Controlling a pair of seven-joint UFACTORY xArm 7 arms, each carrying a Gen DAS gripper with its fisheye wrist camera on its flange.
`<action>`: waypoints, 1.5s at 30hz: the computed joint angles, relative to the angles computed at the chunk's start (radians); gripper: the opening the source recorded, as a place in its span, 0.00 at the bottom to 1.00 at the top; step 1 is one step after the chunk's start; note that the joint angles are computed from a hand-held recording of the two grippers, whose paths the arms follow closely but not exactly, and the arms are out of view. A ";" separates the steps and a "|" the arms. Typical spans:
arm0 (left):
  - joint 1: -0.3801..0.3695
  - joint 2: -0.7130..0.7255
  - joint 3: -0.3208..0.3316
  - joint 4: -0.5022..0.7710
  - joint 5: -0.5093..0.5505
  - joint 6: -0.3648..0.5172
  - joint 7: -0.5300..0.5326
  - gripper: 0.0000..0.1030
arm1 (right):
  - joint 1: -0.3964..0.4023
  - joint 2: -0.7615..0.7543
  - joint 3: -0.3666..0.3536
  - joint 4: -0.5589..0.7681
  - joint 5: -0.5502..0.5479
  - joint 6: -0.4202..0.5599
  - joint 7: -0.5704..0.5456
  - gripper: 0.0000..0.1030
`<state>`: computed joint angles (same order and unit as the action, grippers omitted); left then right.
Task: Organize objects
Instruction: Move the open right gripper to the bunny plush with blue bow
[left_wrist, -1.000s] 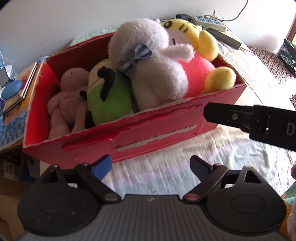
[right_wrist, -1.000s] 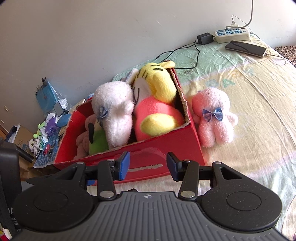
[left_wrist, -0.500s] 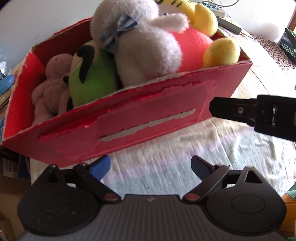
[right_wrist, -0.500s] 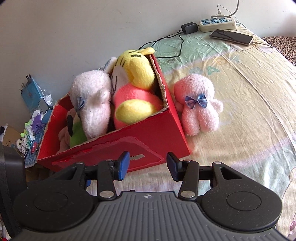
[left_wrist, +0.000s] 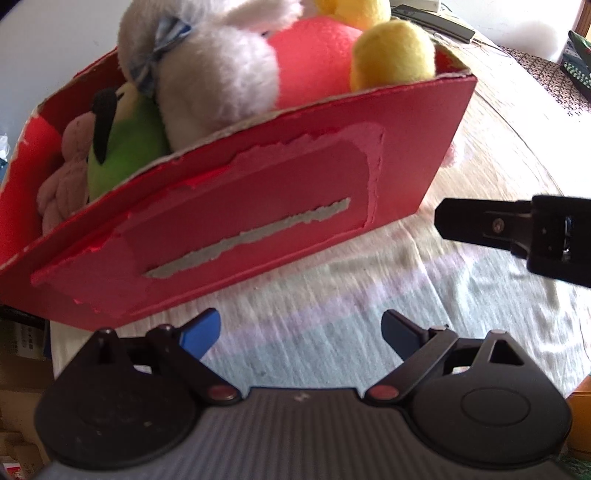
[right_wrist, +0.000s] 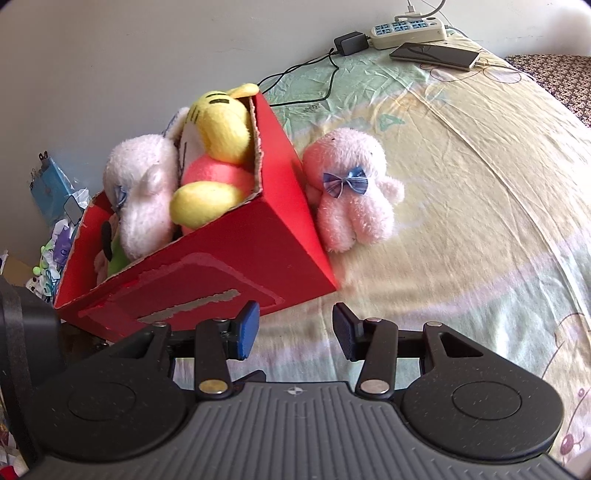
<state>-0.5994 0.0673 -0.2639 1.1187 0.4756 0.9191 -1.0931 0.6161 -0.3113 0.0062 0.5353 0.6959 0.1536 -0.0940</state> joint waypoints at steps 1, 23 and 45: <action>-0.003 0.012 -0.001 0.017 0.004 0.014 -0.008 0.91 | 0.021 0.004 -0.029 0.006 0.023 0.009 -0.038 0.47; -0.201 0.321 0.070 0.459 -0.013 0.316 -0.258 0.90 | -0.201 0.093 -0.148 0.159 0.247 0.468 -0.664 0.47; -0.315 0.476 0.137 0.679 0.007 0.391 -0.316 0.89 | -0.475 0.202 -0.013 0.269 0.327 0.622 -0.791 0.47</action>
<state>-0.9143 0.5432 -0.1271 1.7973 0.4821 1.3103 -1.4094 0.1415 -0.1089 -0.0068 0.8042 1.0231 0.7758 -0.8846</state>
